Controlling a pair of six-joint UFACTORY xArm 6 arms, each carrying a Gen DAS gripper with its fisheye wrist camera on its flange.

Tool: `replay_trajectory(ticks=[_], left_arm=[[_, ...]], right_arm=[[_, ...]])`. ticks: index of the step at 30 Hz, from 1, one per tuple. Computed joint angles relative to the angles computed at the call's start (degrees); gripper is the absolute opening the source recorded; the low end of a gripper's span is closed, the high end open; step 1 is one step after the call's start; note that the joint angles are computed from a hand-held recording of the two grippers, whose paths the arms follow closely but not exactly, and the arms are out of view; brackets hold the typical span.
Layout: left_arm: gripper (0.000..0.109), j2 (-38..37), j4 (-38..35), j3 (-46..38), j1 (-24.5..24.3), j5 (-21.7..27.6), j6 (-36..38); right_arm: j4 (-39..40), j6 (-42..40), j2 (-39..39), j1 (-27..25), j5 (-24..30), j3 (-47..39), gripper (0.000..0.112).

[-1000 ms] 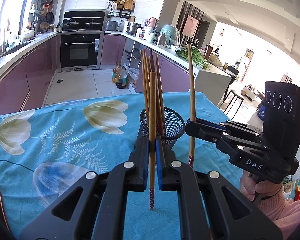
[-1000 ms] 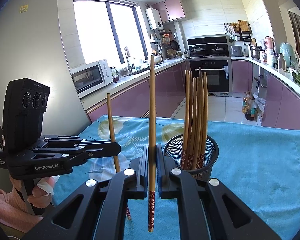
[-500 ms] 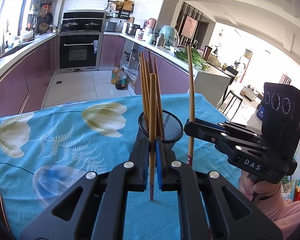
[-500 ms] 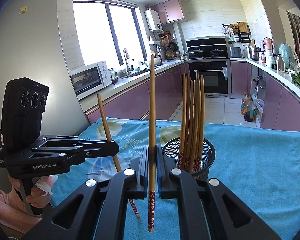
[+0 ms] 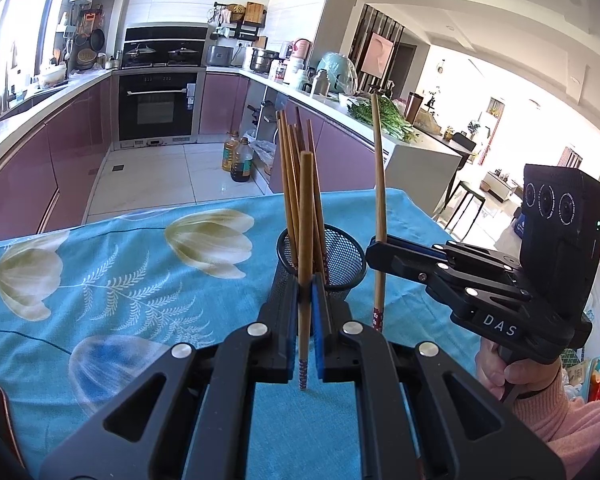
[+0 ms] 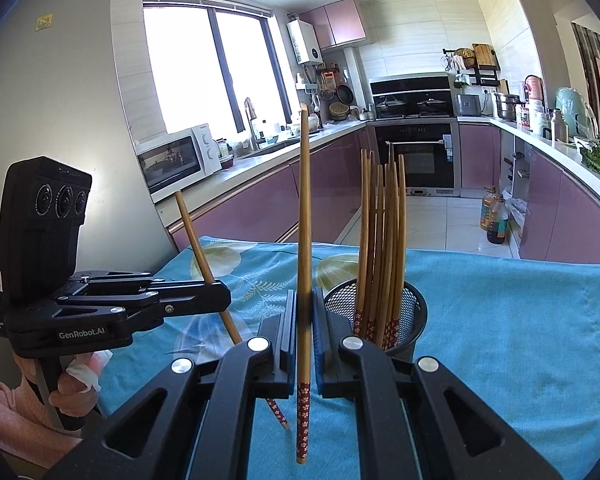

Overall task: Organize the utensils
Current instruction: 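Lower both chopsticks into the mesh cup and open both tools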

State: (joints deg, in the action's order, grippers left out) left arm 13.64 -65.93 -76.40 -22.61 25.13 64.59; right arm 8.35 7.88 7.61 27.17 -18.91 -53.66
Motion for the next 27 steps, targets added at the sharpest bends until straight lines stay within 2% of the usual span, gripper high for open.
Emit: replay_trajectory(ticks=[7, 10, 13, 22, 25, 27], left_arm=[[0.007, -0.2, 0.0, -0.4, 0.7, 1.3, 0.3], [0.007, -0.2, -0.2, -0.8, 1.0, 2.2, 0.5], [0.007, -0.4, -0.7, -1.2, 1.6, 3.6, 0.6], [0.007, -1.3, -2.6, -2.8, 2.8, 7.4, 2.0], [0.007, -1.6, -3.4, -3.6, 3.0, 8.6, 2.6], [0.007, -1.7, -3.9, -4.2, 3.0, 8.9, 2.9]], right_arm=[[1.1, -1.0, 0.8, 0.0, 0.0, -1.3, 0.006], [-1.4, 1.4, 0.9, -0.7, -0.2, -1.4, 0.006], [1.2, -1.1, 1.2, -0.2, -0.4, -1.9, 0.006], [-0.3, 0.5, 1.8, -1.5, -1.5, -3.6, 0.006], [3.3, -2.9, 2.5, -0.9, -1.6, -5.2, 0.006], [2.3, -2.2, 2.5, -1.3, -2.0, -5.3, 0.006]])
